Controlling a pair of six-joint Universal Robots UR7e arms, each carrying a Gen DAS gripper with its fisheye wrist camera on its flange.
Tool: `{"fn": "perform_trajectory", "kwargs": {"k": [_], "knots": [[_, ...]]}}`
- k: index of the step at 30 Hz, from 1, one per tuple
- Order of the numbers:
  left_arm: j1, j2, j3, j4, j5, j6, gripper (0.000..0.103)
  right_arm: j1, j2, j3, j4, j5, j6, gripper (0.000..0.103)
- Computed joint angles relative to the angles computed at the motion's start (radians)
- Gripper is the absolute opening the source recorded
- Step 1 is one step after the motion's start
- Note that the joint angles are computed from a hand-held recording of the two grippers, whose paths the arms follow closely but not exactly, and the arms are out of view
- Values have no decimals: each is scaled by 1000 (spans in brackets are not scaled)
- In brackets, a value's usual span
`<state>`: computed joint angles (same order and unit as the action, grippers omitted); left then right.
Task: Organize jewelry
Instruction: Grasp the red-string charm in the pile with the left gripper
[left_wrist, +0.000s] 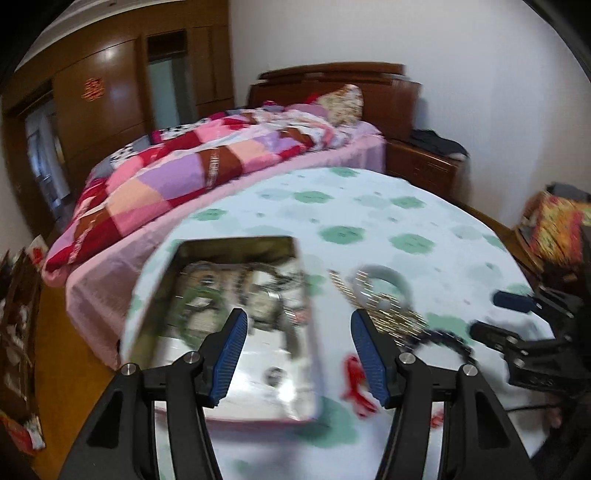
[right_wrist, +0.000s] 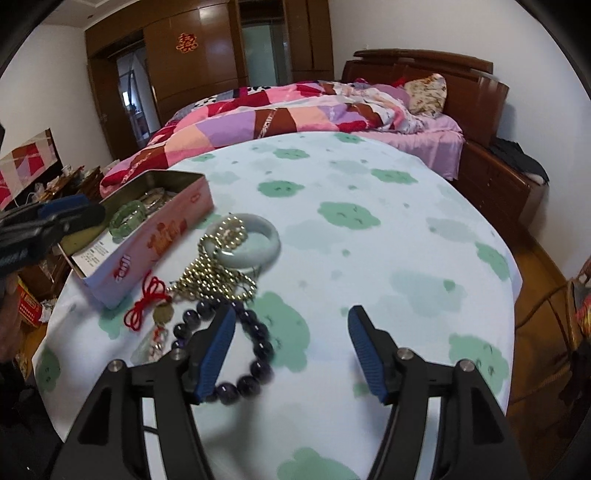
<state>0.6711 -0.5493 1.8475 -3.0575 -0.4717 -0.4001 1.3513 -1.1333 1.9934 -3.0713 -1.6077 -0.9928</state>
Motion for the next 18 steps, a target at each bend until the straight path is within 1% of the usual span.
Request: {"fn": "perform_trajectory", "kwargs": {"k": [2,4,5,6,9,18], "knots": [[-7,17,-12,6,-29,17,59,-9,-4,7,-2,3,-2,68],[-11,37,-26,20,-63,36,47,-14,-5,11,-3,3,-6,68],[-10,42,-31,36,-79,37,37,-15,-7,13,-5,7,-6,68],[-6,48,-36,48,-101,40,33,-16,-10,16,-3,10,-9,68],[10,51,-44,80,-159,16,32,-18,-19,30,-11,20,-29,69],[41,49,-47,95,-232,-30,32,-23,-19,47,-28,25,-48,70]]}}
